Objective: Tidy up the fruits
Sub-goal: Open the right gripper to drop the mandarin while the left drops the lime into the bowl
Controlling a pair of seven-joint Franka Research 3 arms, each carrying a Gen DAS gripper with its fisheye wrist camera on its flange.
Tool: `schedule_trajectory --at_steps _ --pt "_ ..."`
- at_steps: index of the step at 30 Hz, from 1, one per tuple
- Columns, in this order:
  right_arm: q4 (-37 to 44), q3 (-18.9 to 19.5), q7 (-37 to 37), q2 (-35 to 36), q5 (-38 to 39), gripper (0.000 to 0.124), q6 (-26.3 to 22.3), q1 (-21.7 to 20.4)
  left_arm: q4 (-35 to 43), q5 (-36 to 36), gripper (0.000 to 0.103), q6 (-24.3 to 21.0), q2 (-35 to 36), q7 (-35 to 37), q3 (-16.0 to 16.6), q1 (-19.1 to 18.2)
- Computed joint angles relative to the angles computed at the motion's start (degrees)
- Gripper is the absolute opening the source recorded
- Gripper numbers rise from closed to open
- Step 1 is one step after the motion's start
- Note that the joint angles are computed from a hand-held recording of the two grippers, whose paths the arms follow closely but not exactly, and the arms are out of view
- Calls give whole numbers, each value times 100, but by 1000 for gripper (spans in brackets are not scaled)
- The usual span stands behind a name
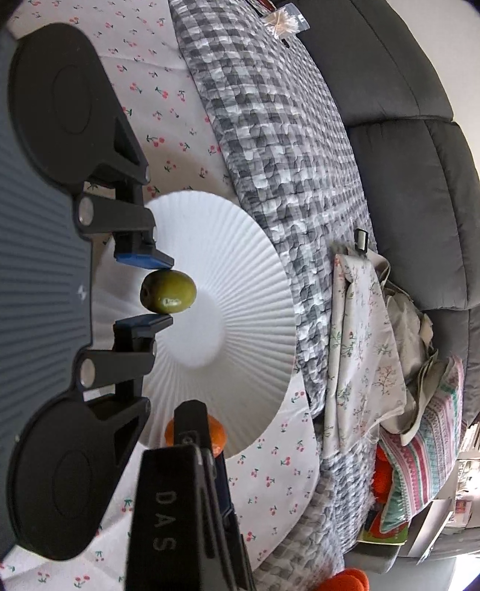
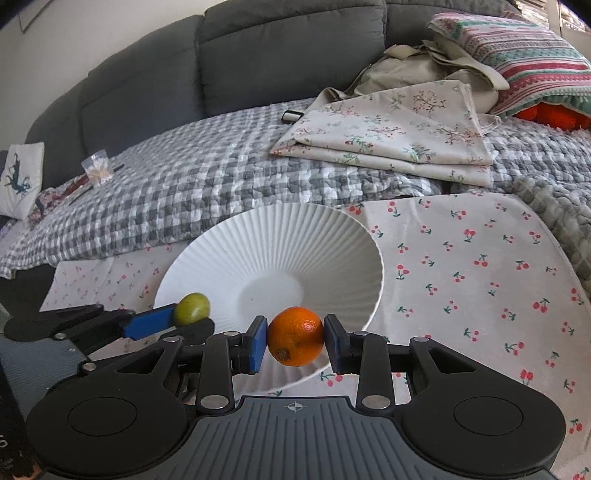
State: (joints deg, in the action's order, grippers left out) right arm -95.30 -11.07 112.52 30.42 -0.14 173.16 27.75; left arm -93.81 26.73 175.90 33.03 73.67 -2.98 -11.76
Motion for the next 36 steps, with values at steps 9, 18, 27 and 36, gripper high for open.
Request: schedule_trajectory --at_steps 9,18,27,36 --pt "170 -15 -14 178 -20 34 -46 27 86 78 24 80 123 -46 161 -89" --pt "-1 -295 326 67 -16 64 98 244 -90 70 58 248 2 82 40 58" --pt "-472 -565 688 -323 143 75 507 410 -286 -381 61 308 -214 367 -451 568" --pt "-1067 -820 957 -784 508 81 821 615 -624 -922 60 141 -576 376 -783 991"
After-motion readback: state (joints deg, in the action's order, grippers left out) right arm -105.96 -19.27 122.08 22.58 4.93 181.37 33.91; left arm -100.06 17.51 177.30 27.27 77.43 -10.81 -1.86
